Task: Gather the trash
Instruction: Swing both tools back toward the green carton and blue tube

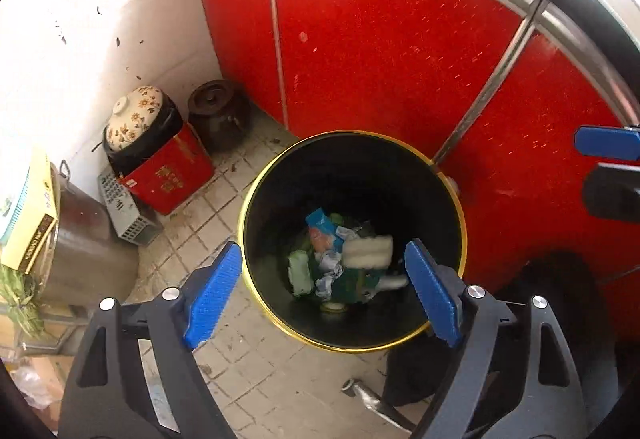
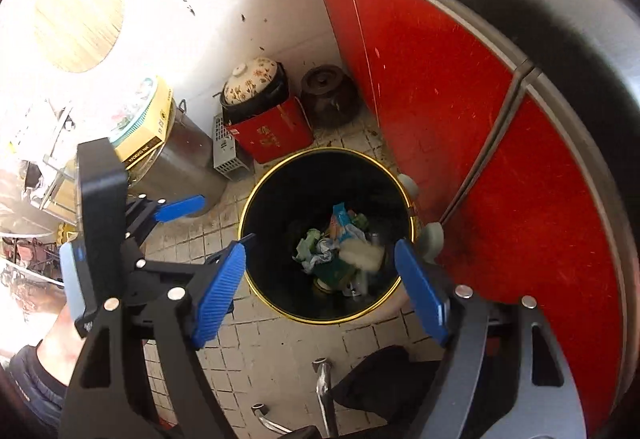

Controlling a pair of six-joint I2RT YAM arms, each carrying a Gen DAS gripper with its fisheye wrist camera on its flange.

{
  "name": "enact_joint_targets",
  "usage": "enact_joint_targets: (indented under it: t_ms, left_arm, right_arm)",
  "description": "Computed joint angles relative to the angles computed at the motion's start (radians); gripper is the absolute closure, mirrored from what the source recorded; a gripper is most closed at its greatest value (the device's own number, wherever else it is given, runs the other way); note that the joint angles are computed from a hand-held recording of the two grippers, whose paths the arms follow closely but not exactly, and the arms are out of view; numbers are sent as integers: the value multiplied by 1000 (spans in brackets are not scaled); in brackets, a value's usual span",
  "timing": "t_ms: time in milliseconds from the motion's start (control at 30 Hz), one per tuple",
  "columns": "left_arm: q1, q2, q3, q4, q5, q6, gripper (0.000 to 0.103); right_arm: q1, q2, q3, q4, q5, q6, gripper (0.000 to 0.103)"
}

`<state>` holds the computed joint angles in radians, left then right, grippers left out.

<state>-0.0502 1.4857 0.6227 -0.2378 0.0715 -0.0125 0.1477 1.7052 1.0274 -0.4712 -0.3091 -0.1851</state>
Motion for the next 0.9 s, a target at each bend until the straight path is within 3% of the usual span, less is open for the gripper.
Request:
enact_joint_targets:
  t_ms: [133, 267, 433, 567, 700, 900]
  left_arm:
    - [-37, -104, 25, -74, -1, -28, 22]
    - [-157, -231, 125, -230, -23, -66, 22]
    - [-416, -256, 339, -358, -142, -121, 18]
    - [-649, -110, 603, -420, -188, -147, 15]
    - [-822, 104, 870, -455, -191, -163, 15]
    - [-988, 445, 1323, -573, -121, -200, 15]
  right_arm:
    - [-55, -138, -41, -56, -39, -35, 28]
    - [-182, -315, -41, -183, -115, -128, 28]
    - [-583, -449, 100, -482, -285, -389, 25]
    - [-1013, -385, 309, -722, -415, -715, 20]
    - [-1336, -225, 507, -847, -463, -949, 20]
    - [-1606, 58, 798, -923, -444, -1126, 20]
